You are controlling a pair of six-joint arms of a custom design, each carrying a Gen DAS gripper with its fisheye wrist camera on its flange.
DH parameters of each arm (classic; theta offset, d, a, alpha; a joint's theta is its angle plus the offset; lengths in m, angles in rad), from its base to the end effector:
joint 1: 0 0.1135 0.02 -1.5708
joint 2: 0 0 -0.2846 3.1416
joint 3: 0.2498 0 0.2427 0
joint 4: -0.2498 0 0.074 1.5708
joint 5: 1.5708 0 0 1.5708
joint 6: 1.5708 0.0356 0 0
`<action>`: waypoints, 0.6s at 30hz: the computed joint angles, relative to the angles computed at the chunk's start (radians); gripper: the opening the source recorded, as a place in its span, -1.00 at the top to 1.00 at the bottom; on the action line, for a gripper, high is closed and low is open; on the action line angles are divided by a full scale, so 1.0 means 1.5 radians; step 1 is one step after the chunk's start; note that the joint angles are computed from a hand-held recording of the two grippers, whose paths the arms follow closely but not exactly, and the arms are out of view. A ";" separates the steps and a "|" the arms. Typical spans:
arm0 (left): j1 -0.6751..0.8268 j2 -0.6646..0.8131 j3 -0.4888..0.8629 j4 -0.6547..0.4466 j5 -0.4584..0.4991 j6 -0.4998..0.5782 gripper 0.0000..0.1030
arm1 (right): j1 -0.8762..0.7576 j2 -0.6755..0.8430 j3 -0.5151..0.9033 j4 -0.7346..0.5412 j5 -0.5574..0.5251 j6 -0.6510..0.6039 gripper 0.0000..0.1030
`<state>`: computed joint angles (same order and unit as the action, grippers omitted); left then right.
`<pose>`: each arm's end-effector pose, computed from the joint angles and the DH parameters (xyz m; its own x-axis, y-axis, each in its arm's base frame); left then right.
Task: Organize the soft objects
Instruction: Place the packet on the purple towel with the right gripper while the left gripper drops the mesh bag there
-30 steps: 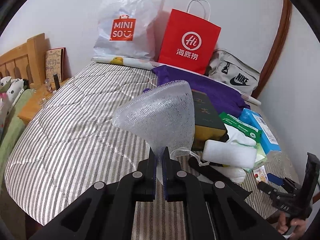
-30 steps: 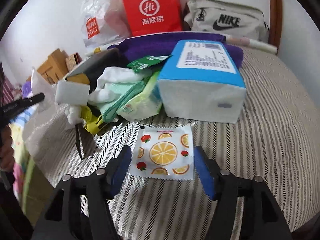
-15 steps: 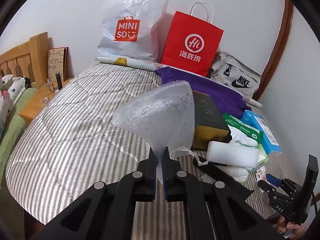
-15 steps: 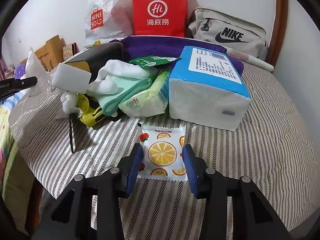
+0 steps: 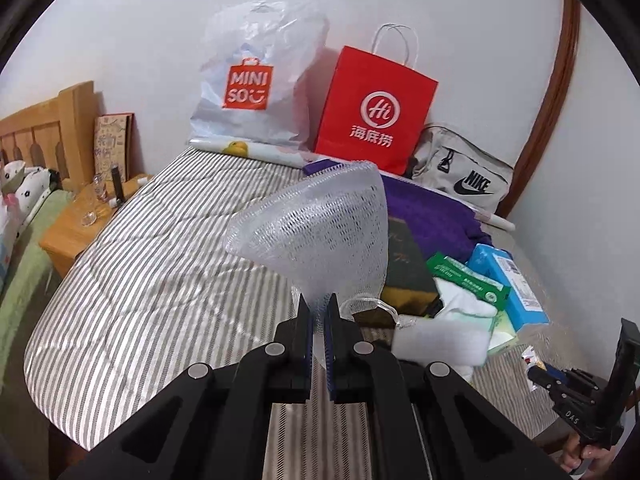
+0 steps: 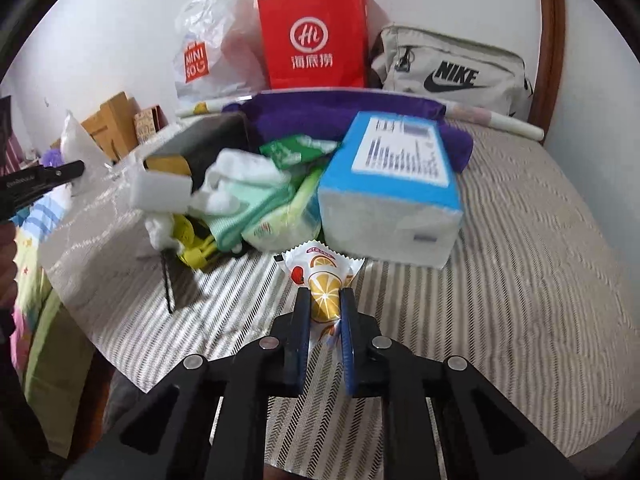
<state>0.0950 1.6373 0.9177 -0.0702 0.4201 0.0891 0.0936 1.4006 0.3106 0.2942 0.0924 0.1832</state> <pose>0.3302 0.0169 0.2120 -0.6865 0.0162 -0.7270 0.2614 0.9384 -0.2259 0.2097 0.0164 0.1350 -0.7046 0.1161 -0.7000 0.1013 0.9929 0.0627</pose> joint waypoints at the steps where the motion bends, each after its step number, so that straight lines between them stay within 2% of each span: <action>1: -0.006 0.000 0.007 -0.005 -0.003 0.000 0.89 | -0.001 -0.015 0.002 -0.013 0.002 -0.002 0.73; 6: -0.038 0.003 0.052 -0.032 -0.015 -0.005 0.89 | -0.024 -0.108 0.025 -0.096 -0.008 -0.022 0.73; 9: -0.056 0.010 0.081 -0.050 -0.027 -0.010 0.89 | -0.047 -0.129 0.054 -0.129 -0.013 -0.044 0.73; 13: -0.072 0.027 0.129 -0.074 -0.043 -0.020 0.89 | -0.100 -0.118 0.101 -0.147 -0.050 -0.071 0.73; 18: -0.094 0.064 0.208 -0.108 -0.083 -0.027 0.89 | -0.151 -0.043 0.194 -0.147 -0.080 -0.096 0.73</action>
